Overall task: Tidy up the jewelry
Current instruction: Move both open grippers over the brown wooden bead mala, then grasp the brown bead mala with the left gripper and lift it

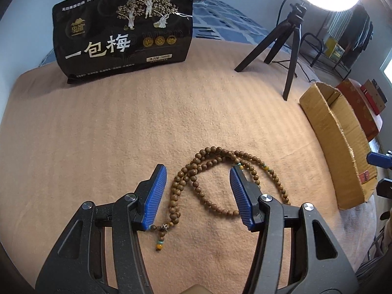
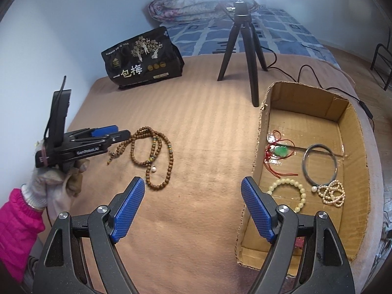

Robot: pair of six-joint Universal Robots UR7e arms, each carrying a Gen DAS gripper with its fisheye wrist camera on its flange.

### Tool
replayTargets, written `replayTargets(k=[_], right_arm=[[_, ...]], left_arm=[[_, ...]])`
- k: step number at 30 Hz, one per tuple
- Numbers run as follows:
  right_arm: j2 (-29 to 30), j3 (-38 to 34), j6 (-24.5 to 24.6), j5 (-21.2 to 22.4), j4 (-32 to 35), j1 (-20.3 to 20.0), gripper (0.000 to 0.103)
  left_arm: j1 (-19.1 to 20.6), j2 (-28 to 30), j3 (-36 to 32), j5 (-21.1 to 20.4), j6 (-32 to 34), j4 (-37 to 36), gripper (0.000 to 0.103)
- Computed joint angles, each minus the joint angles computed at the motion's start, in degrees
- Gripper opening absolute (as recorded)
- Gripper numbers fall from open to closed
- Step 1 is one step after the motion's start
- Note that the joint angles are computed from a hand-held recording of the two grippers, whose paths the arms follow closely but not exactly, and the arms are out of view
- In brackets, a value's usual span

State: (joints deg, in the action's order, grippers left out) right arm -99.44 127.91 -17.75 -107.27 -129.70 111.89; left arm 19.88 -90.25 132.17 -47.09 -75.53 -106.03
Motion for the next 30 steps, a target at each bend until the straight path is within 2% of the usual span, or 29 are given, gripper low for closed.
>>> replayTargets(k=[8,16,24,30], right_arm=[[0.97,-0.10,-0.05,0.33,0.17,0.35,0.081],[2.08,-0.03,0.02,0.38,-0.09,0.78,0.081],[3.90,-0.07,-0.11,0.01,-0.67,1.39,0.081],[5.20,0.07,-0.44,-0.36,-1.13,1.69,0.080]], left_arm=[[1.69,1.13,0.69,0.04,1.44,-1.78,0.055],[3.32,2.21,1.35,-0.46,3.57,-4.94,0.045],[4.28,3.35,2.22,-0.18,5.64,-7.80,0.043],[4.50,3.43,2.68,0.34,6.43,-8.55,0.035]])
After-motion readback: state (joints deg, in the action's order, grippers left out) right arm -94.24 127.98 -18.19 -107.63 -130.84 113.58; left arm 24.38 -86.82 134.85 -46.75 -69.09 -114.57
